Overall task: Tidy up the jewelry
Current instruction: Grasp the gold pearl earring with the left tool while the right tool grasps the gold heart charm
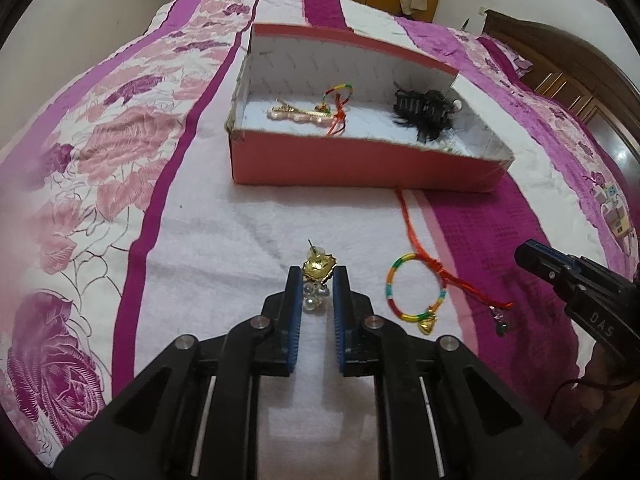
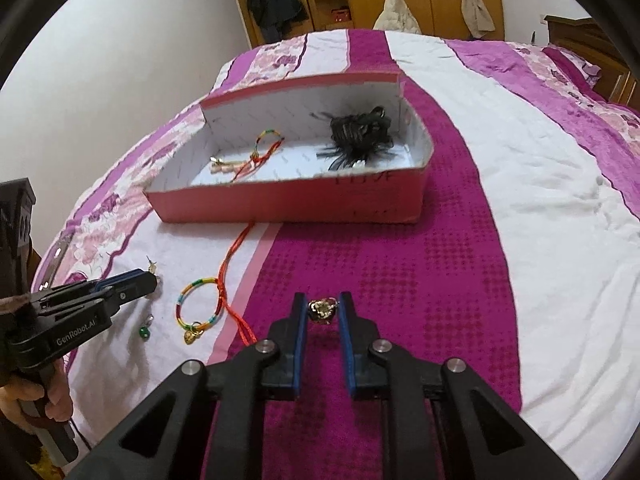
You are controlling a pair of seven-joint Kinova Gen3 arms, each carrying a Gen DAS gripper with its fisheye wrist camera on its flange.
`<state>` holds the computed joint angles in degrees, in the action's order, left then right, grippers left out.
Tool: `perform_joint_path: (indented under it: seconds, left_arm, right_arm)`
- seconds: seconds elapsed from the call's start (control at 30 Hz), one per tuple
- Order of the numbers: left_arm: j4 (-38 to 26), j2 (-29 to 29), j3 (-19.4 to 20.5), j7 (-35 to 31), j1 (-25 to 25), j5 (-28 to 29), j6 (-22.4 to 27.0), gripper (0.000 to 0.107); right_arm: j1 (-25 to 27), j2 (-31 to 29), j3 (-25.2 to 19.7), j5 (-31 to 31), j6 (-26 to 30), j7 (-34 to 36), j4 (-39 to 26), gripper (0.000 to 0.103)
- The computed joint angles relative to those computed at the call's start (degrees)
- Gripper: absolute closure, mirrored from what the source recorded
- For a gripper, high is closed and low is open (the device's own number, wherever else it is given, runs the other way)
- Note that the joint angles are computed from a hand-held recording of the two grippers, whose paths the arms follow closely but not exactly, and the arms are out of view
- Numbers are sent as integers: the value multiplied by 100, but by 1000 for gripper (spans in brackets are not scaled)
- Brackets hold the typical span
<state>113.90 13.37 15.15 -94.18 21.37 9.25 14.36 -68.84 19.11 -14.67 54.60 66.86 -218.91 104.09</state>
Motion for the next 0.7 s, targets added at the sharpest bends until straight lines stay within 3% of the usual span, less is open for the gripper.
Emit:
perform_joint_path:
  seconds: [0.4,0.53,0.7]
  left_arm:
    - [115,-528,401,-773,-506,933,-182,101]
    - [60,-614,-28,-294,-21,498,-372,101]
    - [49,-722,192,-386,-215,574,-591,101]
  right_arm:
    - [-242,-163,-138,355,687,-218,-33,86]
    - [-321,-145,-177,514,1052,-156,-175,86]
    - [-377,-136,-187,770,1372,4,-321,86]
